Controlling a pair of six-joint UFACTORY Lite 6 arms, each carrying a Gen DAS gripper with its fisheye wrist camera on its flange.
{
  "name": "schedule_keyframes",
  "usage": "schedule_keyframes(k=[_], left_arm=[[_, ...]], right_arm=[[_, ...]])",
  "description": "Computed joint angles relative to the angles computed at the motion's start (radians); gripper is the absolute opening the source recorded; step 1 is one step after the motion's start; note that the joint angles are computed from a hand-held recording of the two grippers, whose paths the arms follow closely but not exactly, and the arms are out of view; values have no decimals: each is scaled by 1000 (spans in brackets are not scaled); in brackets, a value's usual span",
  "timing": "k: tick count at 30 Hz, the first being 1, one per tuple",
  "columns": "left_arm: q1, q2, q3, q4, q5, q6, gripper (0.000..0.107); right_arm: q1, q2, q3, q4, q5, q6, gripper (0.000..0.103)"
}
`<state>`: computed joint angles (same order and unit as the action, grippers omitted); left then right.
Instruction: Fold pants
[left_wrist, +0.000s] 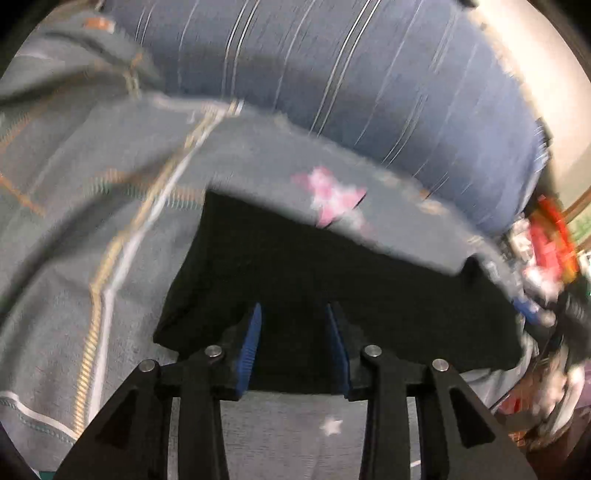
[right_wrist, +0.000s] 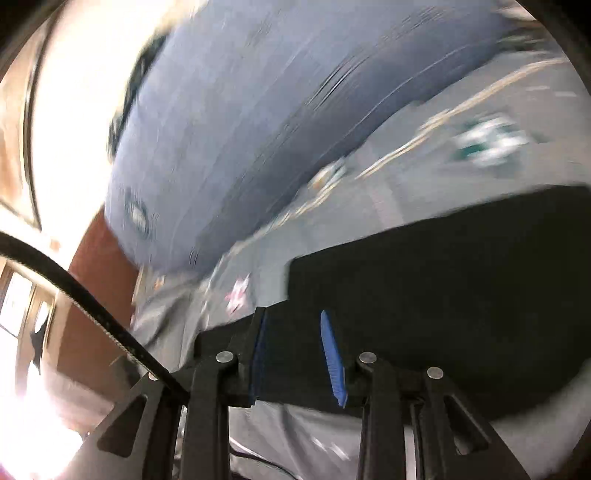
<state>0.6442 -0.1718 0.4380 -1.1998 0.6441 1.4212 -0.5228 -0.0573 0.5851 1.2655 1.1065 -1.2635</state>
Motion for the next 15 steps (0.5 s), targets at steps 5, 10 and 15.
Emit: schedule_keyframes(k=[5, 10, 15], left_arm=[[136, 58, -20, -77, 123, 201, 31], [284, 167, -44, -154, 282, 448, 31], [375, 198, -118, -225, 369, 693, 32]], right_arm=[[347, 493, 413, 84, -259, 184, 13], [317, 608, 569, 176, -363, 267, 12], [139, 144, 196, 108, -345, 176, 44]])
